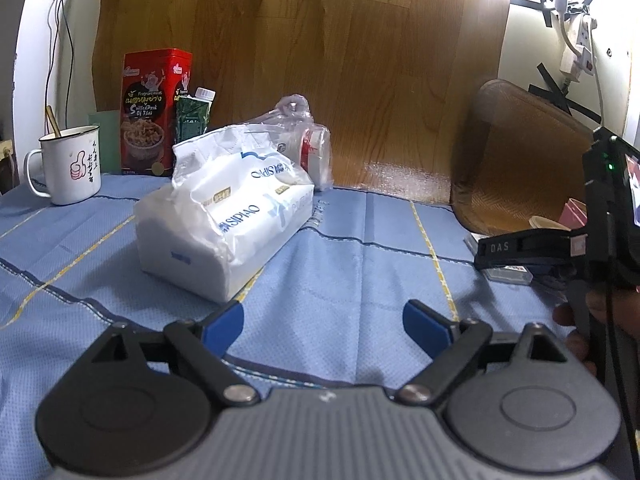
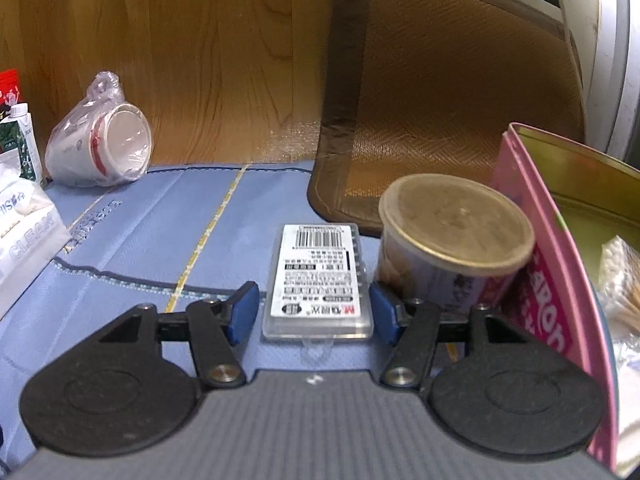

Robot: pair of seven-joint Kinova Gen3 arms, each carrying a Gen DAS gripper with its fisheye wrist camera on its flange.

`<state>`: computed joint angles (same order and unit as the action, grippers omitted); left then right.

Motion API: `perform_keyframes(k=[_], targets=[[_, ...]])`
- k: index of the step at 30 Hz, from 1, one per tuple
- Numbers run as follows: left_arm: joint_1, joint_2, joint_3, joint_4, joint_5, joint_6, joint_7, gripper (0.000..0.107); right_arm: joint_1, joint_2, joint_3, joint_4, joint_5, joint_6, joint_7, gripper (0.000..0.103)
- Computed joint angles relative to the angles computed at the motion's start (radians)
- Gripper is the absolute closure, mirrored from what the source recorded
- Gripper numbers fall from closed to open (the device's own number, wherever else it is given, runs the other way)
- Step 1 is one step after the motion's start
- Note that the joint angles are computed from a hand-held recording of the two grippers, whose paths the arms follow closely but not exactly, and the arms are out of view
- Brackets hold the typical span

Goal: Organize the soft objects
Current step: 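Grasp the white barcode card pack with the right gripper, then pass the white card pack from the right gripper into the left gripper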

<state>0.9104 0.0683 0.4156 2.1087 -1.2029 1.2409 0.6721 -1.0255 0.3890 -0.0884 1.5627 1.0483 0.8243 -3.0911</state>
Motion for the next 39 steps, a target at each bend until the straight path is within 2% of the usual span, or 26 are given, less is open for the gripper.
perform_keyframes(k=[6, 11, 18, 21, 23, 25, 26, 28, 29, 31, 33, 34, 36, 38, 39], targets=[[0.0, 0.0, 0.0, 0.0, 0.001, 0.001, 0.003, 0.018, 0.016, -0.03, -0.016, 0.041, 0.005, -0.063, 0.031, 0.044], [-0.007, -0.012, -0.002, 0.012, -0.001, -0.014, 0.022, 0.018, -0.002, -0.103, -0.051, 0.157, 0.067, -0.151, 0.029, 0.044], [-0.023, -0.02, 0.004, 0.018, 0.0, -0.036, 0.022, 0.018, 0.013, -0.25, -0.16, 0.347, 0.12, -0.216, -0.006, 0.044], [-0.026, -0.02, 0.004, 0.014, 0.005, -0.043, 0.007, 0.018, 0.039, -0.316, -0.215, 0.42, 0.106, -0.247, -0.001, 0.044], [-0.031, -0.039, -0.013, 0.023, 0.007, -0.09, -0.012, 0.018, 0.05, -0.349, -0.251, 0.457, 0.109, -0.244, -0.031, 0.044], [-0.068, -0.073, -0.014, 0.038, 0.017, -0.171, -0.045, 0.018, 0.062, -0.375, -0.283, 0.495, 0.13, -0.24, -0.081, 0.043], [-0.076, -0.093, -0.023, 0.043, 0.027, -0.212, -0.061, 0.018, 0.065, -0.383, -0.3, 0.513, 0.154, -0.233, -0.107, 0.039], [-0.126, -0.134, 0.015, 0.052, 0.054, -0.275, -0.071, 0.018, 0.067, -0.388, -0.33, 0.535, 0.204, -0.209, -0.153, 0.035], [-0.15, -0.16, 0.041, 0.059, 0.065, -0.314, -0.064, 0.018, 0.067, -0.39, -0.34, 0.546, 0.227, -0.202, -0.177, 0.035], [-0.156, -0.19, 0.045, 0.054, 0.097, -0.383, -0.099, 0.019, 0.076, -0.392, -0.344, 0.554, 0.242, -0.214, -0.201, 0.036], [-0.125, -0.177, 0.033, 0.013, 0.145, -0.391, -0.181, 0.022, 0.094, -0.4, -0.338, 0.561, 0.246, -0.258, -0.214, 0.04], [-0.134, -0.166, 0.05, -0.01, 0.173, -0.386, -0.221, 0.023, 0.103, -0.404, -0.338, 0.565, 0.251, -0.275, -0.217, 0.044], [-0.156, -0.16, 0.055, -0.037, 0.237, -0.424, -0.294, 0.03, 0.114, -0.426, -0.319, 0.592, 0.286, -0.34, -0.273, 0.044], [-0.172, -0.157, 0.045, -0.04, 0.278, -0.485, -0.31, 0.033, 0.077, -0.453, -0.234, 0.614, 0.308, -0.422, -0.354, 0.044], [-0.194, -0.157, 0.068, -0.038, 0.275, -0.491, -0.305, 0.042, 0.054, -0.468, -0.188, 0.626, 0.31, -0.462, -0.395, 0.044]])
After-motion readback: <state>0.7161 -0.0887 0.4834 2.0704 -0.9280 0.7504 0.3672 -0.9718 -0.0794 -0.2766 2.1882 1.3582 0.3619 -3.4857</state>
